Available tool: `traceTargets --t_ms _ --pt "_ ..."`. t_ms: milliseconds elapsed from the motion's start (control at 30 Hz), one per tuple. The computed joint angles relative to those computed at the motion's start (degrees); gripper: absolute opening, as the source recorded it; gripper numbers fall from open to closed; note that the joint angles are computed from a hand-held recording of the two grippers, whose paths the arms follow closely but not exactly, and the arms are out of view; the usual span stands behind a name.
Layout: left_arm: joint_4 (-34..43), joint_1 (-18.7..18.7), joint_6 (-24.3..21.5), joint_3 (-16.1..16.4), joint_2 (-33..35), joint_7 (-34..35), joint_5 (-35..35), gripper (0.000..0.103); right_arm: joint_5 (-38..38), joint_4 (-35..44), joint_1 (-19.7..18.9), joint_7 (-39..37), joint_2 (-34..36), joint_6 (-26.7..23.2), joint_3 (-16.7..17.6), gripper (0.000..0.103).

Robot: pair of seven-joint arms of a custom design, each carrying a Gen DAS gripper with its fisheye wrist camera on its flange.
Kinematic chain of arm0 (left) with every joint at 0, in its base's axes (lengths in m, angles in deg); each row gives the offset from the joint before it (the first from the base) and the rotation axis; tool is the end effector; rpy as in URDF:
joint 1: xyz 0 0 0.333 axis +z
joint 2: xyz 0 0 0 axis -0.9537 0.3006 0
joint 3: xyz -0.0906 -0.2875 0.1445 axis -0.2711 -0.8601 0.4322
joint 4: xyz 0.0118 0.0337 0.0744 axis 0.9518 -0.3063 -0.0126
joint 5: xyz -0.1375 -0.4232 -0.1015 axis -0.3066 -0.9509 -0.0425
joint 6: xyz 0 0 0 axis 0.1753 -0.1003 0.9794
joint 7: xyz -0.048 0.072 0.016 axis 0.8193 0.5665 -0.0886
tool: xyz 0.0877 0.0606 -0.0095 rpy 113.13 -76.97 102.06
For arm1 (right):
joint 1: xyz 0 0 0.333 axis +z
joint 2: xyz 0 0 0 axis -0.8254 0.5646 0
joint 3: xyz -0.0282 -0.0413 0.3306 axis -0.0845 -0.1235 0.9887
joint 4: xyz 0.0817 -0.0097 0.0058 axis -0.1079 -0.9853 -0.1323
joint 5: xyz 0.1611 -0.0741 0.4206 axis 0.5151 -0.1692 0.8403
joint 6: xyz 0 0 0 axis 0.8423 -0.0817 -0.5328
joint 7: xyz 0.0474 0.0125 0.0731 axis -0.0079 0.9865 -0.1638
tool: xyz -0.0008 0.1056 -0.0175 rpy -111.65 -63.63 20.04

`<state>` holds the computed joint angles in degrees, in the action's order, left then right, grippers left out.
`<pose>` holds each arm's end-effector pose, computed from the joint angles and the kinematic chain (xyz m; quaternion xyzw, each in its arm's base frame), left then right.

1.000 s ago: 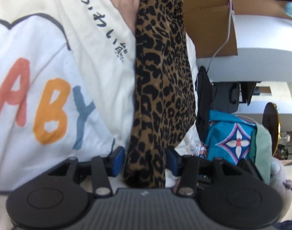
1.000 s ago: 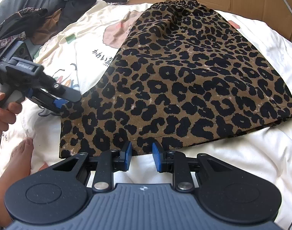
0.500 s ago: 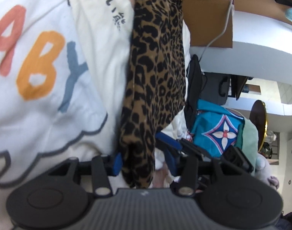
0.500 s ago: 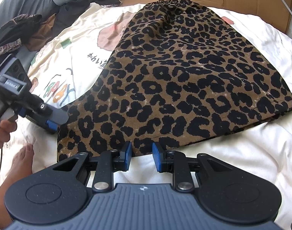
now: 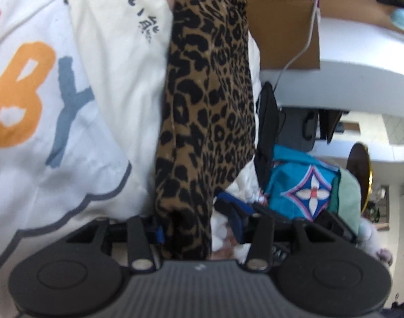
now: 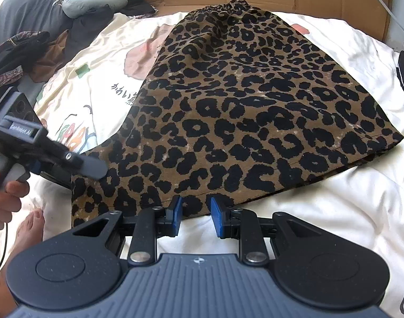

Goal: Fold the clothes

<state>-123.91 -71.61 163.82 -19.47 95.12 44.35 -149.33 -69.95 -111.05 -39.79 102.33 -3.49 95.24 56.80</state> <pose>0.7100 -0.2524 0.3143 0.6340 -0.5540 0.3809 0.3821 0.5105 0.0768 0.3716 -0.6211 0.7304 -0.1036 0.2646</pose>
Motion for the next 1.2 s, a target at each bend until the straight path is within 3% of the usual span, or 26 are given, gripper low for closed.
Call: traceTargets --t_ms 167,367,433,667,733,800,833,1000,1100,1200 --pt "-0.39 0.6 0.0 -0.73 -0.2 -0.32 -3.03 0.047 0.61 -0.12 0.21 -0.13 0.04 0.58 -0.17 0.031" --pt "-1.17 0.34 -5.72 -0.04 -0.68 -1.17 0.47 0.043 -0.55 -0.92 -0.6 1.47 -0.6 1.93 -0.06 0.03" --pt "-1.89 0.3 -5.52 0.3 -1.09 -1.95 0.07 0.034 -1.37 -1.28 -1.23 3.01 -0.85 2.39 -0.01 0.031" --pt "-4.39 0.32 -2.5 0.92 -2.58 -3.32 -2.85 0.034 -4.71 -2.02 -3.53 9.23 -1.25 3.95 -0.03 0.03" --pt "-4.67 0.19 -2.27 1.1 -2.69 -3.42 -2.77 0.024 -5.71 -2.23 -4.27 11.14 -1.34 4.44 -0.11 0.031" --pt "-4.29 -0.62 -2.07 1.73 -2.53 -5.36 -0.27 0.01 -8.49 -2.65 -6.74 14.64 -1.47 5.16 0.85 0.03" --pt "-4.14 -0.9 -1.9 1.92 -2.43 -6.42 0.66 0.008 -10.25 -2.86 -8.24 16.71 -1.51 5.53 1.47 0.03" --pt "-3.88 -1.0 -1.21 1.96 -2.87 -6.26 2.68 0.006 -20.61 -3.66 -16.86 28.6 -1.76 6.84 5.03 0.031" --pt "-3.48 -1.03 -1.05 2.03 -2.93 -6.06 3.66 0.006 -27.31 -4.06 -22.29 35.84 -1.6 7.93 6.8 0.037" --pt "-3.12 -1.18 -1.04 2.13 -2.83 -6.11 4.92 0.006 -31.45 -4.06 -25.46 41.17 -0.84 9.47 6.78 0.037"
